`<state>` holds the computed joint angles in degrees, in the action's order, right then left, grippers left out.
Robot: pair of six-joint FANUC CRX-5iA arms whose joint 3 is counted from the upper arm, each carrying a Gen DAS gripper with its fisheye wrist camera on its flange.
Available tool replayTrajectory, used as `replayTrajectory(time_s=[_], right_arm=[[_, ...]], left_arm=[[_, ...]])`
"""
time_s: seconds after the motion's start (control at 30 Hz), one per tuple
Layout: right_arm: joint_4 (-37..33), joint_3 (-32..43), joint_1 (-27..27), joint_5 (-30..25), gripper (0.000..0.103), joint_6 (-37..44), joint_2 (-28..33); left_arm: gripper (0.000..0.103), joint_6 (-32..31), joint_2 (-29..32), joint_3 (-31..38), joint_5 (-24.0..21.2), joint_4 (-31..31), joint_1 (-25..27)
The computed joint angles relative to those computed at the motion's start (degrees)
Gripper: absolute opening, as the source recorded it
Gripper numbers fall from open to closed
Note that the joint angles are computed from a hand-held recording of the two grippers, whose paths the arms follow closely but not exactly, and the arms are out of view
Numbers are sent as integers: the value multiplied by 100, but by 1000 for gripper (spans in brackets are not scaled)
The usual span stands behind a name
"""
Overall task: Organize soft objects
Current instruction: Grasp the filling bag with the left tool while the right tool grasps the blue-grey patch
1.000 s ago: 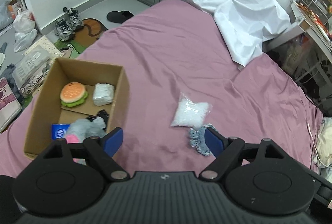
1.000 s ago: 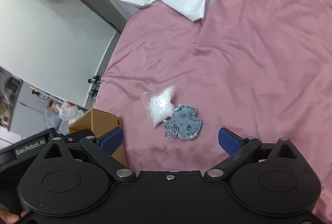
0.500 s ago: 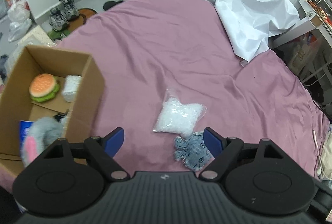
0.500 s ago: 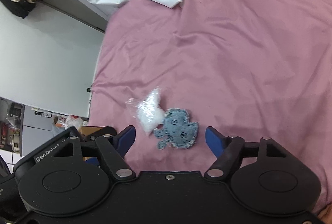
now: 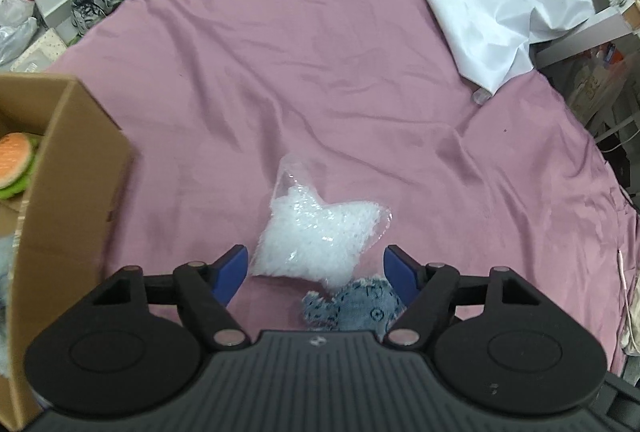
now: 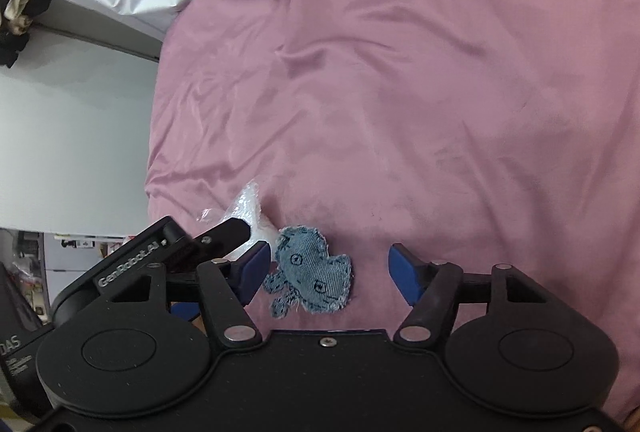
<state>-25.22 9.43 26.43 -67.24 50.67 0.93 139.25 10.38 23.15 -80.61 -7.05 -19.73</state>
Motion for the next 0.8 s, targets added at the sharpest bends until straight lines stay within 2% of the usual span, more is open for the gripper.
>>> replayTrajectory(time_s=[0.17, 0.2, 0.27, 0.53, 0.8], right_arm=[[-150, 34, -136, -11, 65, -58, 147], [-179, 46, -147, -7, 65, -34, 173], [-214, 79, -143, 10, 65, 45, 222], [-194, 244, -71, 66, 66, 370, 422], [277, 324, 242, -16, 67, 738, 455]], left_arm=[[71, -68, 152, -53, 83, 62, 63], [68, -78, 150, -112, 141, 116, 105], [55, -55, 234, -105, 38, 152, 169], [39, 203, 208, -71, -25, 203, 364], [38, 286, 3, -149, -111, 221, 505]])
